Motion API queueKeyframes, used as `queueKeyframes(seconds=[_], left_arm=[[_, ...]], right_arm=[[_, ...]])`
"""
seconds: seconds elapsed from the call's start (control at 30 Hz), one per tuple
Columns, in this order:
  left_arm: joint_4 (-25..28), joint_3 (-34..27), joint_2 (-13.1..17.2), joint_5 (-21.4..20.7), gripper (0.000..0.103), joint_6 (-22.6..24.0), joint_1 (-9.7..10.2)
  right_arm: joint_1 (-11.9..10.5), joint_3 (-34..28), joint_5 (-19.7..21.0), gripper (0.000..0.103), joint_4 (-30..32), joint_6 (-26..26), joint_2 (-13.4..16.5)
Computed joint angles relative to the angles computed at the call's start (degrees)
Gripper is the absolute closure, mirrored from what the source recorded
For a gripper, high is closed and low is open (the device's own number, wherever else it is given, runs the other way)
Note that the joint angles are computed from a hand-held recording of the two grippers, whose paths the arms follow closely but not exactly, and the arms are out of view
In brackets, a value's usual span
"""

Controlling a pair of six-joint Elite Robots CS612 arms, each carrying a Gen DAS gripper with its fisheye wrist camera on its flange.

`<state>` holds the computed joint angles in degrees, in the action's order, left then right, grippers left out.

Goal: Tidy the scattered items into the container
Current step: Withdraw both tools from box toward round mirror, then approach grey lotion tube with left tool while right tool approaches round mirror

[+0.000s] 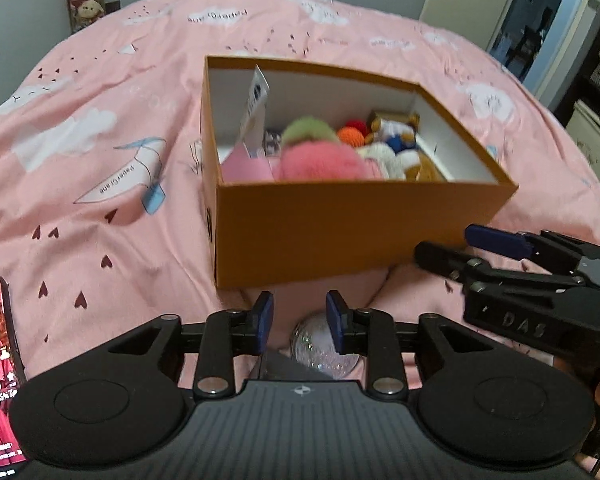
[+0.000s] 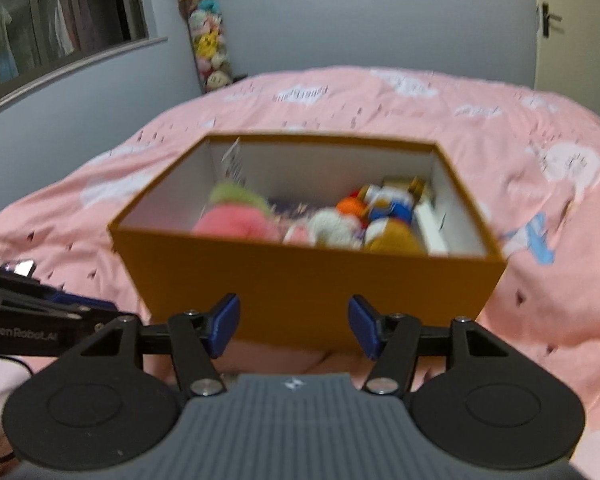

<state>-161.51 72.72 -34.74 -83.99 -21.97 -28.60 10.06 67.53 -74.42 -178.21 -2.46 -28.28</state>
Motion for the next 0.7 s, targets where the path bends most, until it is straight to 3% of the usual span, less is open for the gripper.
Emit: queueKeyframes(seconds=[0.03,0.07,0.33,0.7], left_arm=[[1.07,-0.13,-0.05,0.13,0.048,0.08,-0.06],[2.23,-0.22,-0.13,0.17,0.047,0.00,-0.09],[8.72,-1.04,-0.01,-2.06,0.045,-4.23,0.63],[13.69,-2.35,0.86,-9.66,0.042,-11.51,2.81]], right_arm=[[0.03,-0.04,0.30,0.040,1.20,-0.26,-0.04],[0.10,-0.11,0.38,0.040,2.38,-0.55,-0.03],[0.59,-0.39,-0.90,0.040,7.35,-2.33,-0.05],[0.79,-0.40,-1.41,0.040,10.39,-5.17,-0.22]])
